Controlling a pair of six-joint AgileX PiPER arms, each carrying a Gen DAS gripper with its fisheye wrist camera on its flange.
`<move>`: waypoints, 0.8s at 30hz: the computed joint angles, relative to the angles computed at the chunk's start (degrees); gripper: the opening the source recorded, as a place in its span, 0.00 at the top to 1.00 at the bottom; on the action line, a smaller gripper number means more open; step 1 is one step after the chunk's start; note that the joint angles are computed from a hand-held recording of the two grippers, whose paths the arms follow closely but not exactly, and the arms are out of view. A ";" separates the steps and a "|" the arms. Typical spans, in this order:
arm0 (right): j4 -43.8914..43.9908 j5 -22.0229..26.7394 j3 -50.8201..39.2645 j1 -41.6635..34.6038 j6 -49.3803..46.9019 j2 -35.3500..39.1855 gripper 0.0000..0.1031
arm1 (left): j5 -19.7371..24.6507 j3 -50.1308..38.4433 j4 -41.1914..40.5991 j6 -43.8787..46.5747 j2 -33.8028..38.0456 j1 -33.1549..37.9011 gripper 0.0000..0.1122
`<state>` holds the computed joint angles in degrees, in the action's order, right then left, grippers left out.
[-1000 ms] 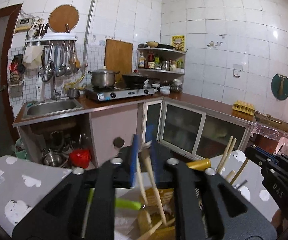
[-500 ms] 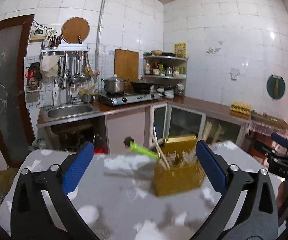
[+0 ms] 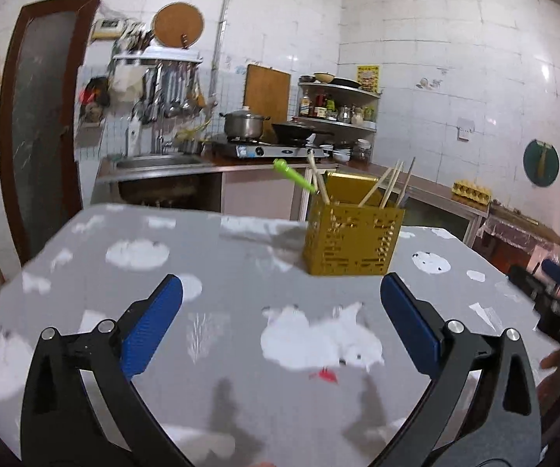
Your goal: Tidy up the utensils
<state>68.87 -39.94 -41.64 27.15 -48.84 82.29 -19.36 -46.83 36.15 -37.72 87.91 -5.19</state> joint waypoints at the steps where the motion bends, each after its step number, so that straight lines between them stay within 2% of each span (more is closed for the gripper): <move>1: -0.90 -0.95 0.85 0.80 1.06 0.64 0.04 | -1.24 1.32 -2.77 2.83 0.13 0.28 0.12; 4: -3.69 -5.12 3.87 3.21 5.88 3.04 0.04 | -4.81 5.09 -15.81 16.48 0.57 -0.22 0.12; 7: -5.83 -7.34 6.53 4.30 11.89 4.52 0.04 | -8.31 8.33 -23.15 24.20 0.82 -0.76 0.12; 10: -6.44 -10.64 8.24 5.54 14.76 4.94 0.04 | -14.85 12.48 -30.66 32.63 2.02 -2.56 0.12; 12: -7.35 -11.42 9.06 5.56 16.36 4.70 0.04 | -16.28 13.37 -32.02 34.99 2.85 -3.47 0.12; 13: -7.91 -11.48 9.35 5.46 16.93 4.79 0.04 | -15.49 13.05 -31.42 34.78 2.77 -3.48 0.12; 24: -8.01 -11.84 9.42 5.81 17.48 5.13 0.04 | -18.29 14.65 -32.42 35.98 2.06 -3.87 0.12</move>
